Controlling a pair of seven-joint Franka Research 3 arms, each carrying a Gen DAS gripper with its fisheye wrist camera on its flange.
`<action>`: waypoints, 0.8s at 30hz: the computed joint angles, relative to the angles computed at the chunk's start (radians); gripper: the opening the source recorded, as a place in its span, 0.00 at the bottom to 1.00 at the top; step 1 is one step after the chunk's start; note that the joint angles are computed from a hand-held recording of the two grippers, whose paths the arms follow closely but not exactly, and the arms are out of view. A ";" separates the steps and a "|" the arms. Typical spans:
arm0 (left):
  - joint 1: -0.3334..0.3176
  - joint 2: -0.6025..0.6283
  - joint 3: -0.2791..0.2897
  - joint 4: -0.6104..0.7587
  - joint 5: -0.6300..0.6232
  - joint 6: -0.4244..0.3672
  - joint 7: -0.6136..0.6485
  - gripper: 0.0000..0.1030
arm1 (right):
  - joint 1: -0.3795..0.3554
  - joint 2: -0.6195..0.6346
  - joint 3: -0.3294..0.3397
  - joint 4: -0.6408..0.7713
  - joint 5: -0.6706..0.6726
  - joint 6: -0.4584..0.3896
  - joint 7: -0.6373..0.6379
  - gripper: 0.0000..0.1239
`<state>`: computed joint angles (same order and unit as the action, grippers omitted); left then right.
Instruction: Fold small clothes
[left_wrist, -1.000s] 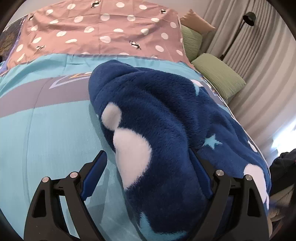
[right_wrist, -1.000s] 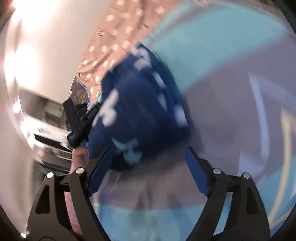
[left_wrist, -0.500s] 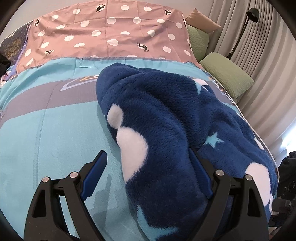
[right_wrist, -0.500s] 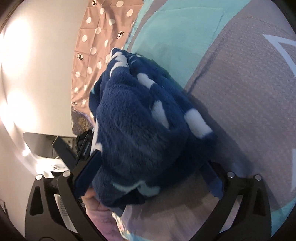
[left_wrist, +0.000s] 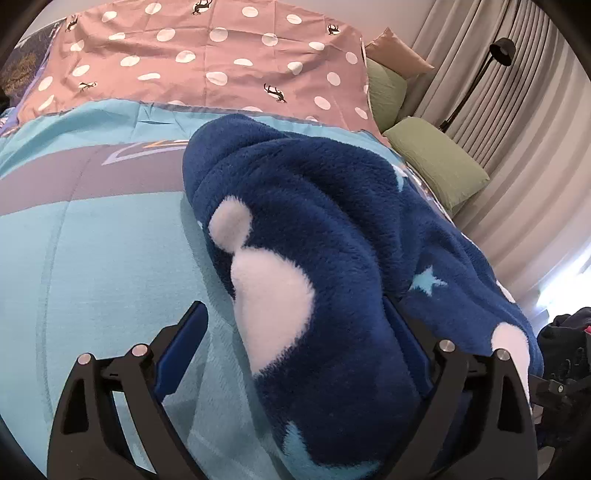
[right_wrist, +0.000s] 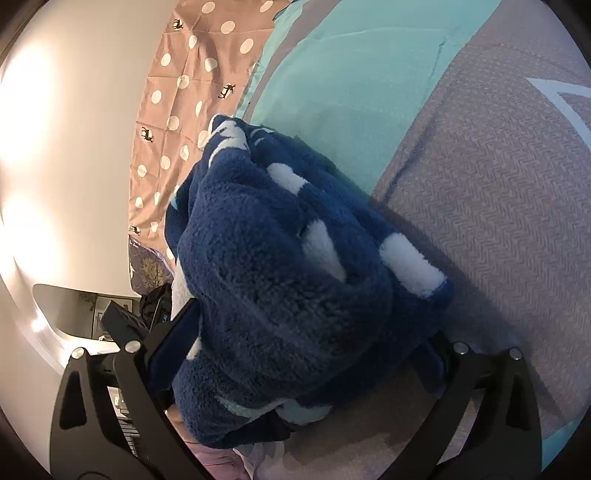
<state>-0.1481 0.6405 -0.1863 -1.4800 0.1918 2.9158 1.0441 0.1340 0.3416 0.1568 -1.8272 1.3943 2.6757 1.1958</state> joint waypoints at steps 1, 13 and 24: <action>0.009 0.003 -0.011 0.001 -0.005 0.003 0.010 0.92 | 0.003 0.002 -0.001 0.002 -0.005 0.005 0.009 0.81; 0.031 0.025 -0.035 0.035 -0.031 -0.006 0.070 0.99 | 0.015 0.000 0.007 -0.004 -0.011 0.054 0.009 0.81; 0.229 0.288 -0.326 0.401 -0.347 -0.169 0.392 0.99 | 0.021 -0.006 0.006 -0.012 -0.026 0.071 0.026 0.81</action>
